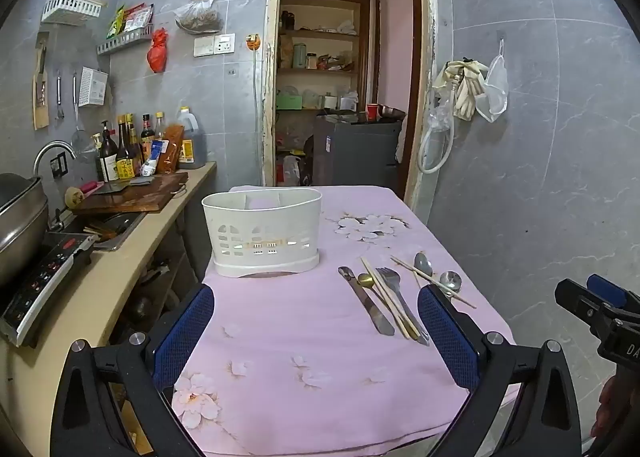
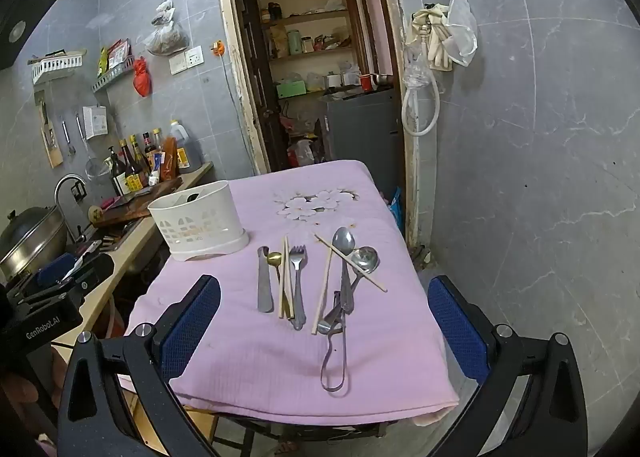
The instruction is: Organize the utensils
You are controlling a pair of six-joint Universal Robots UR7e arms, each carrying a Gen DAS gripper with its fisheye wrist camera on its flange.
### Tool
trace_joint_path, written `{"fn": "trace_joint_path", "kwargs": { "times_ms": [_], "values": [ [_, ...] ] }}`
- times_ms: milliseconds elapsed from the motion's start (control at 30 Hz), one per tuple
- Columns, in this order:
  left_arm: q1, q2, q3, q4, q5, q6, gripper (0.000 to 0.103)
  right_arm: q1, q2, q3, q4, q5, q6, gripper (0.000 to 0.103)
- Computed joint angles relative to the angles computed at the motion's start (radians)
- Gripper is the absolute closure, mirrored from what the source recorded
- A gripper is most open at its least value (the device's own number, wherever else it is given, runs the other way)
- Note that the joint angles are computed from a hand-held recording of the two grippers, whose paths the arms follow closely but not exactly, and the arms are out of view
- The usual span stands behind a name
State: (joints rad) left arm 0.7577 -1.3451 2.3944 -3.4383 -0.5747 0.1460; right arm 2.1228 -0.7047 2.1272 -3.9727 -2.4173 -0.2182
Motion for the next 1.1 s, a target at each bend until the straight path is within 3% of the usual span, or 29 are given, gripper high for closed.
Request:
{"fn": "trace_joint_path", "kwargs": {
  "times_ms": [1100],
  "values": [
    [0.004,-0.012,-0.003,0.009,-0.001,-0.002,0.0,0.008,0.008,-0.011,0.006,-0.006,0.001,0.001]
  ]
}}
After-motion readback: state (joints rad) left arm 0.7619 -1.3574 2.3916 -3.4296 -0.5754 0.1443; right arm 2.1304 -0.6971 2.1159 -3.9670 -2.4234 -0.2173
